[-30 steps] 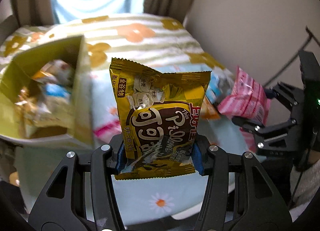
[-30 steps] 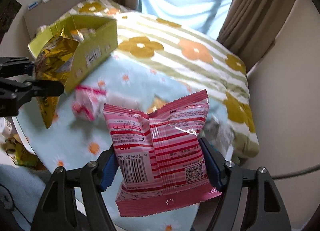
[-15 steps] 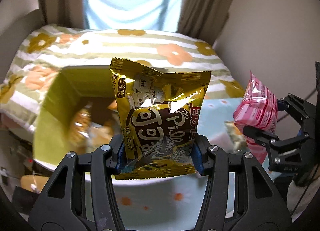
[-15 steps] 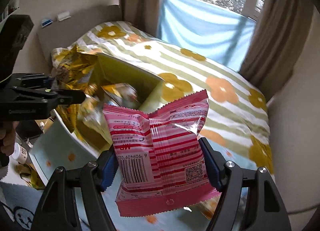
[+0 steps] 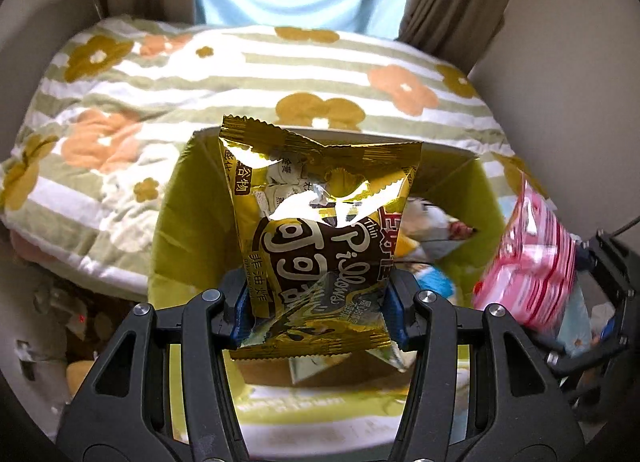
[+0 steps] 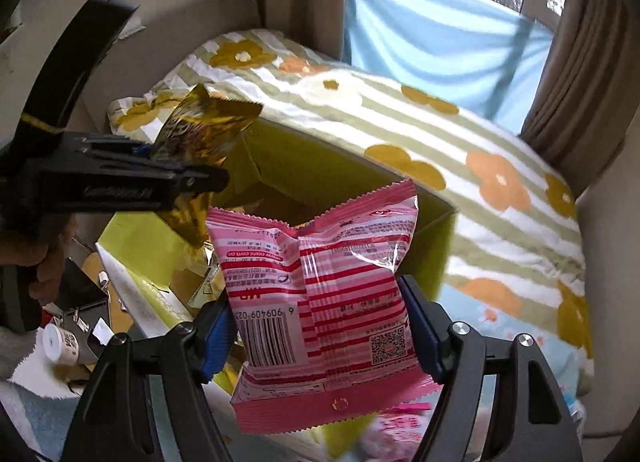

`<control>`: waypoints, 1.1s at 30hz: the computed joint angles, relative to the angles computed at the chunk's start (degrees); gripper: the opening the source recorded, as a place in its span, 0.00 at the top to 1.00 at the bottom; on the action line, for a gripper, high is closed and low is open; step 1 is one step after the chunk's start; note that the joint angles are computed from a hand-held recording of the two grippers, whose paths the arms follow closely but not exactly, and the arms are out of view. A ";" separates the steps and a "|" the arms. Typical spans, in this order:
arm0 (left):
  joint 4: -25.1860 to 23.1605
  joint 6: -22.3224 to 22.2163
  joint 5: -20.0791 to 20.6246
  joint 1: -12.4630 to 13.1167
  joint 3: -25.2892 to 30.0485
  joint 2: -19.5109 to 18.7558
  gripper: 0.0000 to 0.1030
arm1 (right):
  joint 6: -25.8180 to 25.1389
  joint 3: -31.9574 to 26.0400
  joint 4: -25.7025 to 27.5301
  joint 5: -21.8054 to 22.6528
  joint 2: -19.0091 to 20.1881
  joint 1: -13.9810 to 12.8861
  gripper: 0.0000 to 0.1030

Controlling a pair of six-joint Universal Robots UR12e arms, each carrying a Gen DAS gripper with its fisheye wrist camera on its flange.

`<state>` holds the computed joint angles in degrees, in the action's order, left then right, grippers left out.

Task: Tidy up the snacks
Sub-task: 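Carry the gold packet over the box with left gripper while right carries pink packet, then open left gripper to drop gold packet in box while right drops pink packet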

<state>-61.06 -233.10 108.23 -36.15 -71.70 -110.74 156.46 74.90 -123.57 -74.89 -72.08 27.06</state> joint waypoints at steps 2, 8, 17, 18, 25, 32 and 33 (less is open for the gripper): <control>0.49 0.70 -1.39 0.57 -0.52 -0.09 0.53 | 1.42 0.05 0.94 -0.27 0.35 0.41 0.32; 0.45 3.38 -3.96 1.43 -0.64 -0.89 0.53 | 3.55 0.15 2.61 -1.03 0.70 0.85 0.32; -3.51 1.68 1.57 -0.54 0.48 -0.86 0.00 | 4.63 0.85 2.44 -0.03 0.36 0.31 0.32; -3.89 0.38 1.56 -0.66 0.08 -0.46 0.00 | 4.24 1.07 2.39 0.17 0.15 0.21 0.32; -1.26 -8.47 -0.05 -1.09 -5.55 3.23 0.00 | 3.54 0.89 2.28 0.94 0.15 0.58 0.31; -2.33 -11.22 3.02 -2.52 -6.53 4.65 0.00 | 3.93 0.34 2.78 2.37 0.62 1.00 0.20; -2.43 -11.52 3.38 -2.70 -6.53 4.80 0.00 | 4.57 1.04 1.15 2.72 0.38 0.99 0.13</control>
